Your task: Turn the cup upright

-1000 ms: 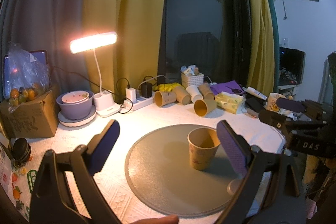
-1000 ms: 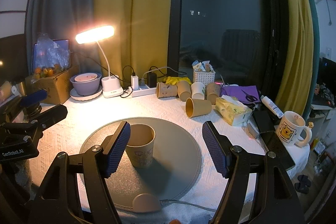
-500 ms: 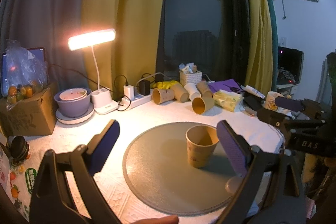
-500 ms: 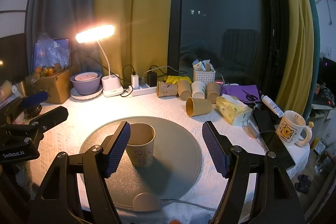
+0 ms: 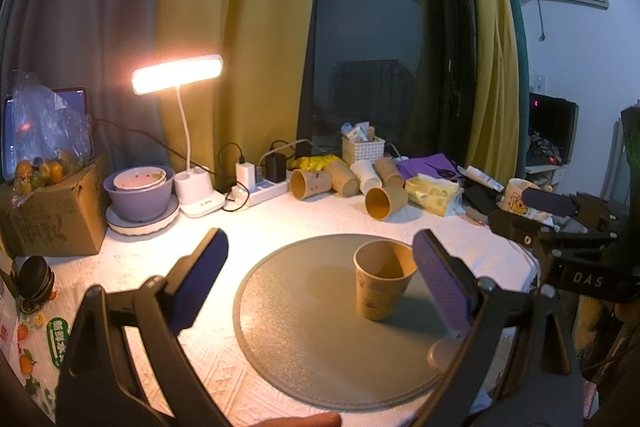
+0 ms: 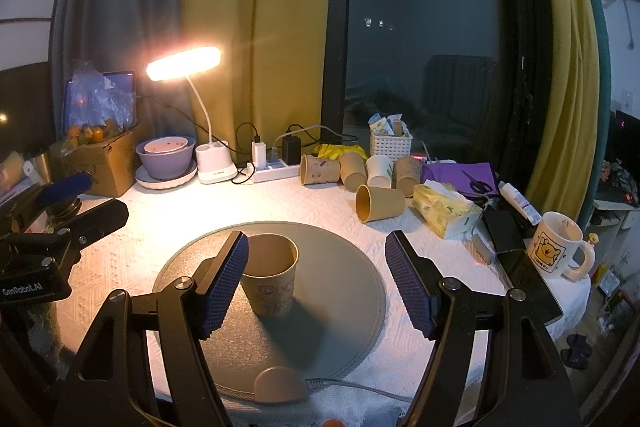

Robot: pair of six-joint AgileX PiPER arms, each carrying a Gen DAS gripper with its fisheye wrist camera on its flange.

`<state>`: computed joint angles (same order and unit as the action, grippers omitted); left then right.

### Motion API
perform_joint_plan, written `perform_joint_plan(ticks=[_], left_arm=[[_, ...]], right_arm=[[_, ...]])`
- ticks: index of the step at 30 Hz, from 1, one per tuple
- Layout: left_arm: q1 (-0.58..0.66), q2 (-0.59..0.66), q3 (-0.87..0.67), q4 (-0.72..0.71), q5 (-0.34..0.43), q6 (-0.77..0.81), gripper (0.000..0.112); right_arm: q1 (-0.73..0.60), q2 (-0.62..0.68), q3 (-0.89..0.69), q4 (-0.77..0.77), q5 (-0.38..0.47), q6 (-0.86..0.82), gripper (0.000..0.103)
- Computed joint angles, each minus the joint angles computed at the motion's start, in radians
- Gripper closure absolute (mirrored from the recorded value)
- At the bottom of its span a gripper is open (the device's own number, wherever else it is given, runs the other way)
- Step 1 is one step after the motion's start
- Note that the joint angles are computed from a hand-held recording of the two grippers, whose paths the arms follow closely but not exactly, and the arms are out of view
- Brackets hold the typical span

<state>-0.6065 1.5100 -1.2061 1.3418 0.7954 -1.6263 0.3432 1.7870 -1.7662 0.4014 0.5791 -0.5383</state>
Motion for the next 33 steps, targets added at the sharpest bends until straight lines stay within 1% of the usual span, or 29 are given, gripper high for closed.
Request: perform_joint_plan(ticks=[33], left_arm=[[-0.006,-0.001,0.0,0.002,0.005,-0.003,0.018]], right_arm=[[0.001,0.001,-0.003,-0.004,0.002,0.006,0.029]])
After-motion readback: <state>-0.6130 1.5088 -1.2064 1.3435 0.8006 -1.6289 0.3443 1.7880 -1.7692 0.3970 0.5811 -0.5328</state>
